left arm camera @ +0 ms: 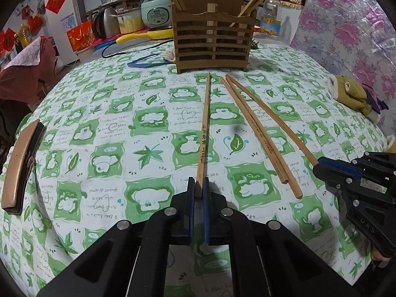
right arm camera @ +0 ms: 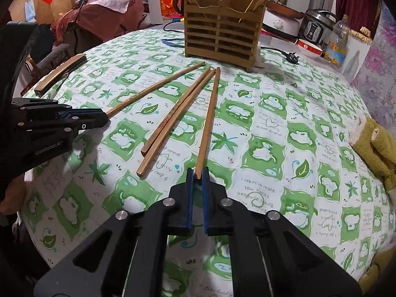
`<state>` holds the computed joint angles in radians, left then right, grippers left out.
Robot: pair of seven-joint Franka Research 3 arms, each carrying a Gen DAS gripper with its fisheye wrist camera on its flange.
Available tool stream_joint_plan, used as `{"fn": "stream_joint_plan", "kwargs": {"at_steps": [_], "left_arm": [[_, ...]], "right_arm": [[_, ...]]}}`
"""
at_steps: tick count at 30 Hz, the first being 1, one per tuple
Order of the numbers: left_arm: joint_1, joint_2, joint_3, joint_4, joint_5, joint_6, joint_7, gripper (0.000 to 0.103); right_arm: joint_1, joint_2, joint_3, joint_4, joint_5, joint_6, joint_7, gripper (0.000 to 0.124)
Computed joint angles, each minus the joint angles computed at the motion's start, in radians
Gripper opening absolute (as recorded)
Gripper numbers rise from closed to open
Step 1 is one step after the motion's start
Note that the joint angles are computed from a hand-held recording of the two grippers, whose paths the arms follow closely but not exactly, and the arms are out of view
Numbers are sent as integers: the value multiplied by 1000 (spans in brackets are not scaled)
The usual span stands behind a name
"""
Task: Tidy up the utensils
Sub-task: 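Close the right tool on a chopstick while the left tool grasps another, then lift both held chopsticks over the wooden holder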
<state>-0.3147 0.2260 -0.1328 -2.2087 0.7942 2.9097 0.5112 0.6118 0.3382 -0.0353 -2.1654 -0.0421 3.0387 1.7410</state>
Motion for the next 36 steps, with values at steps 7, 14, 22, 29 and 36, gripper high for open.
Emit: {"fn": "stream_joint_plan", "kwargs": {"at_steps": [7,14,22,29,36], "left_arm": [[-21,-10,27,-4,83,16,-79,6],[-18,-56,19,-10,155,17,-163,6],[24,-194,-41,-11,269,-12,-266,6],[63,-271,-96,-2,187,7,-171,6],[66,-240,-116,81,84,-18,-22,6]], "right_arm": [[94,-20,-104,-48,-30,97,67,7],[333,-56,-360,-117,11,225,118,7],[608,-172,-627,-168,186,331,-9,7],[631,-236,-628,-159,318,341,-151,7],[479,-220,-486,-88,337,310,-195,7]]}}
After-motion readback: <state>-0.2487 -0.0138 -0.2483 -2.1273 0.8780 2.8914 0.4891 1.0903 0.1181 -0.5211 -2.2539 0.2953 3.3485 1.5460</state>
